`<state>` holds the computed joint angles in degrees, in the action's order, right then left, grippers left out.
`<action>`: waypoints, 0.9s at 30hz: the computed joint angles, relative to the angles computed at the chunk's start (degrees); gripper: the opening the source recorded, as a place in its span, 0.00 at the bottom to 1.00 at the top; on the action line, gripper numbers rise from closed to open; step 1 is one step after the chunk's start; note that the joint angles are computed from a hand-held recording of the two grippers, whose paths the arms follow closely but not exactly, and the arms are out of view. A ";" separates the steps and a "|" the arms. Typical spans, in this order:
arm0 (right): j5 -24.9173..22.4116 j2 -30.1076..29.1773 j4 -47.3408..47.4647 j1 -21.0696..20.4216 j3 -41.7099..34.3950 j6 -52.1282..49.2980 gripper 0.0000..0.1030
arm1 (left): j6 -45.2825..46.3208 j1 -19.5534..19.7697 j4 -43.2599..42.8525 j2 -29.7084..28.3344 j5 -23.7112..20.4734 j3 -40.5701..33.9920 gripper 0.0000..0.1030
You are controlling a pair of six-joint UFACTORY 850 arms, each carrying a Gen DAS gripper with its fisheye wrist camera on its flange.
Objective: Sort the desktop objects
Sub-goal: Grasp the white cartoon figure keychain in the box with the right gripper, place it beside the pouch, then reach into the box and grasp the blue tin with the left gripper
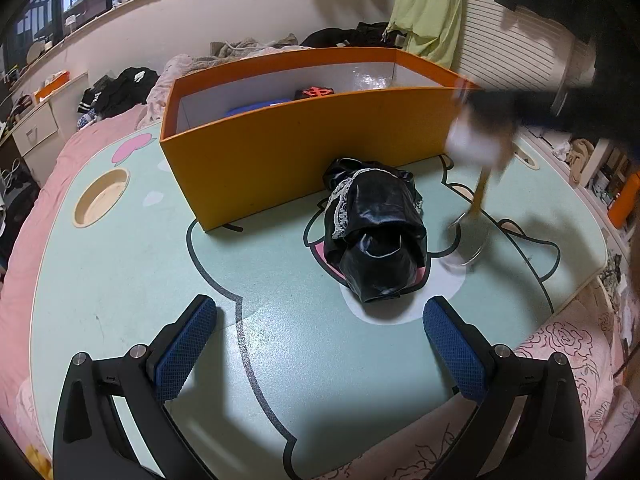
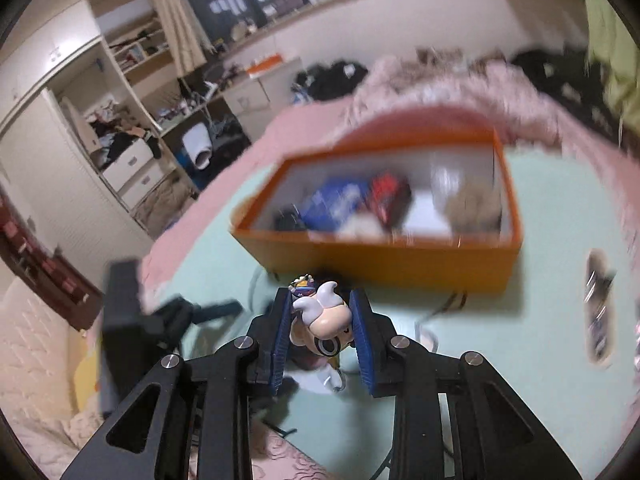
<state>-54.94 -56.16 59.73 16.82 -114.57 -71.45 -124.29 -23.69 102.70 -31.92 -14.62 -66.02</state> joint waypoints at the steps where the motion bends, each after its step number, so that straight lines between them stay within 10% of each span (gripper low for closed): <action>1: 0.78 -1.03 -1.09 0.11 -0.69 1.73 0.28 | -0.06 -0.03 0.03 -0.05 -0.02 -0.07 1.00; 4: 4.14 -1.87 -0.10 0.03 0.05 2.10 0.30 | 1.15 0.05 -1.11 -0.03 0.10 -0.36 1.00; 6: 5.61 -0.62 3.74 -0.57 2.78 -0.17 0.72 | 1.97 0.10 -1.88 0.23 0.13 -0.29 1.00; 8: 10.03 2.62 10.58 -1.29 8.73 -6.06 0.93 | 2.15 0.07 -2.11 0.25 0.13 -0.32 1.00; 18: 32.22 10.14 14.94 2.73 23.48 -25.94 0.97 | 2.19 0.26 -2.00 0.45 0.11 -0.11 1.00; 27: 33.37 9.42 16.97 2.67 23.65 -28.52 1.00 | 2.12 0.59 -1.82 1.22 0.14 0.68 1.00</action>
